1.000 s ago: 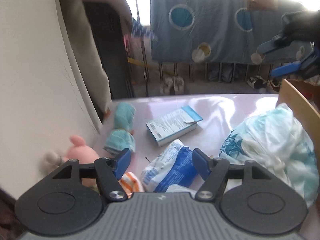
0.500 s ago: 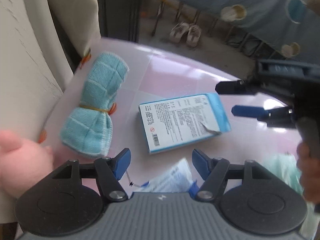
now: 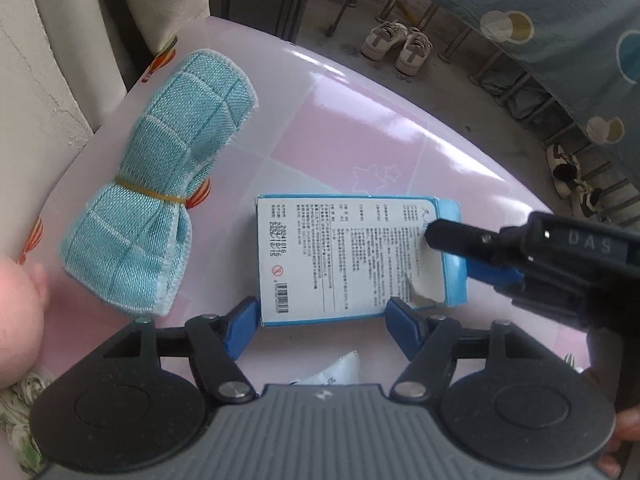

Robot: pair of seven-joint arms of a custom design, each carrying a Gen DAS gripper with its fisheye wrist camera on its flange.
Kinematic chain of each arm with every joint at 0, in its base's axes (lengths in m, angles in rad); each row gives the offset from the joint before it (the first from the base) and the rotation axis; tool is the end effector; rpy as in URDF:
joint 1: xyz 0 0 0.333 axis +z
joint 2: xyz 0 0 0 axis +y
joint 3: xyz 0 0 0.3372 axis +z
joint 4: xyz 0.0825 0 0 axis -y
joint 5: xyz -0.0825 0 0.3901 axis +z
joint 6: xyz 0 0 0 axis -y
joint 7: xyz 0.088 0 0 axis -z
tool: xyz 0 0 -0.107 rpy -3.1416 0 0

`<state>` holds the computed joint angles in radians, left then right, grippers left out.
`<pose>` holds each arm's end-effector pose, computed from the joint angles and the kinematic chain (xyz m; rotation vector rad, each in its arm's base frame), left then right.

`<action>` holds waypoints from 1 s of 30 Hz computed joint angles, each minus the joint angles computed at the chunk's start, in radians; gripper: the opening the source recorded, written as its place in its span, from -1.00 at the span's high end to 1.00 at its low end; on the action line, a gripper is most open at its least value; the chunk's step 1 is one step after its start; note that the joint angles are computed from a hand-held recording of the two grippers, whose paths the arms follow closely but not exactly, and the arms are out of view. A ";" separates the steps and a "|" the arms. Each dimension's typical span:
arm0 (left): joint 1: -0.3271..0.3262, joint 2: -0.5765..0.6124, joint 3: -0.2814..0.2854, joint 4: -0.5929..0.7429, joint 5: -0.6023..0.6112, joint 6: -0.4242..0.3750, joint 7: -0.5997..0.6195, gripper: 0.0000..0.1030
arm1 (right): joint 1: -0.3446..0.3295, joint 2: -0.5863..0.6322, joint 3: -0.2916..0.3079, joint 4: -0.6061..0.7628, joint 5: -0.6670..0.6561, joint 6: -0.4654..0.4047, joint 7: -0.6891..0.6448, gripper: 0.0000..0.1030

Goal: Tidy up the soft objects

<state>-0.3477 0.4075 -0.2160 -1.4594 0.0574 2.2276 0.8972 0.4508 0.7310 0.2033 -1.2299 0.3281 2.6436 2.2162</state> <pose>0.6284 -0.3624 0.5113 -2.2833 2.0318 -0.5718 0.6822 0.4427 0.4345 -1.3985 1.9481 0.3355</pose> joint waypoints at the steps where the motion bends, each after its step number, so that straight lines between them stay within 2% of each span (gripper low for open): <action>1: -0.002 -0.004 0.002 -0.004 0.005 0.000 -0.005 -0.36 | -0.007 -0.009 0.007 -0.015 0.011 0.008 -0.003 0.43; 10: -0.004 -0.097 -0.010 -0.079 0.019 0.050 0.010 -0.34 | -0.019 -0.122 0.024 -0.136 0.047 0.070 -0.033 0.44; 15: -0.004 -0.179 -0.025 -0.136 0.011 0.093 0.026 -0.34 | -0.010 -0.242 0.018 -0.249 0.047 0.126 -0.031 0.44; 22: -0.009 -0.318 -0.055 -0.242 -0.031 0.150 0.060 -0.33 | -0.010 -0.474 0.028 -0.497 0.096 0.225 -0.020 0.49; 24: -0.012 -0.353 -0.067 -0.266 -0.073 0.158 0.092 -0.25 | -0.009 -0.550 0.035 -0.580 0.129 0.253 -0.025 0.55; 30: -0.043 -0.436 -0.094 -0.330 -0.121 0.195 0.145 -0.22 | 0.047 -0.768 -0.004 -0.824 0.036 0.329 0.131 0.56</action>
